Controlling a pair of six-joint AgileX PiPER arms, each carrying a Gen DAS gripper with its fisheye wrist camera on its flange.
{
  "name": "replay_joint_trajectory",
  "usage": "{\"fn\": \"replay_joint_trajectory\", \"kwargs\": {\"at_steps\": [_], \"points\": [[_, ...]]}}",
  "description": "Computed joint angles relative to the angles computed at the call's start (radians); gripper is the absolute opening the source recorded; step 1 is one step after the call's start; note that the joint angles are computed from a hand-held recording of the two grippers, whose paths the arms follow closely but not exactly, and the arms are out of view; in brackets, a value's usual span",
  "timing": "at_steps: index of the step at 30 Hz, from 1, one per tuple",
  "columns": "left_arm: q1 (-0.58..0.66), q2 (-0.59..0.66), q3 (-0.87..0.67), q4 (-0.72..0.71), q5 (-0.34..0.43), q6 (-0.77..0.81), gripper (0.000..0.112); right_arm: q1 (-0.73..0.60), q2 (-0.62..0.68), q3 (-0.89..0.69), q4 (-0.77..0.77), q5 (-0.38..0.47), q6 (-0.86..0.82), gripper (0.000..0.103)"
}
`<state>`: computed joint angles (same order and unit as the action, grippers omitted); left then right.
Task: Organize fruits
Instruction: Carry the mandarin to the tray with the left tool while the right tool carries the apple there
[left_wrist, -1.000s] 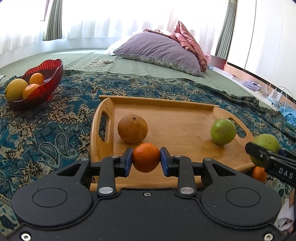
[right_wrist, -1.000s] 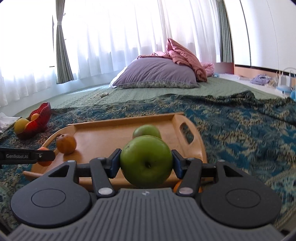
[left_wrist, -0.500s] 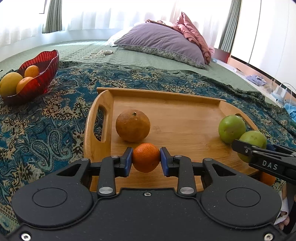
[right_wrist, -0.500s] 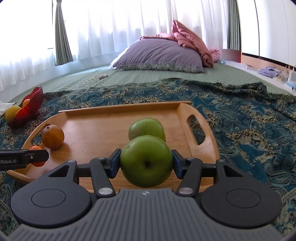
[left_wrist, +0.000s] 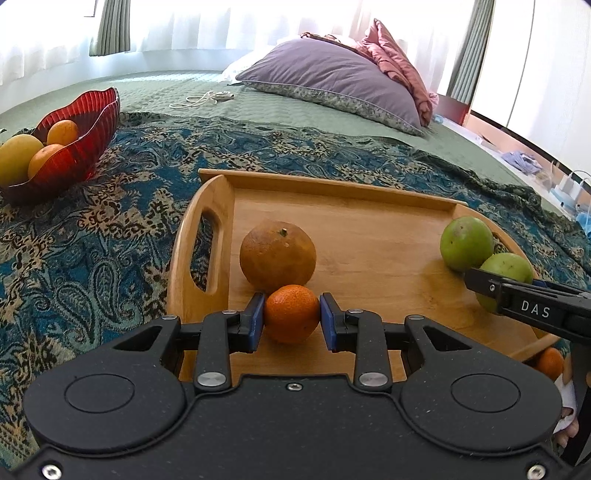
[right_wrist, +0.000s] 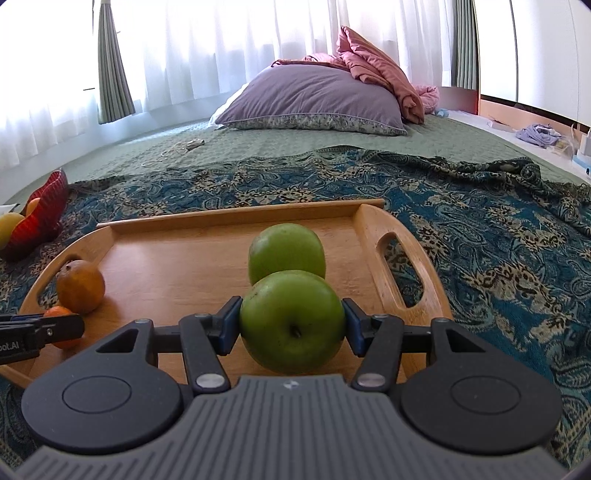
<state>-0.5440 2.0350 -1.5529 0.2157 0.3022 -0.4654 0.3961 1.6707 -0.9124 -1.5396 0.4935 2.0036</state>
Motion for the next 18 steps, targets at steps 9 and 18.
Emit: {"fn": "replay_joint_trajectory", "kwargs": {"at_steps": [9, 18], "points": [[0.005, 0.038, -0.054, -0.016, 0.010, 0.027, 0.030, -0.023, 0.026, -0.020, 0.007, -0.014, -0.010, 0.060], [0.008, 0.080, -0.121, 0.010, 0.035, -0.009, 0.030, -0.017, 0.034, -0.021, -0.021, -0.009, 0.015, 0.060]]}}
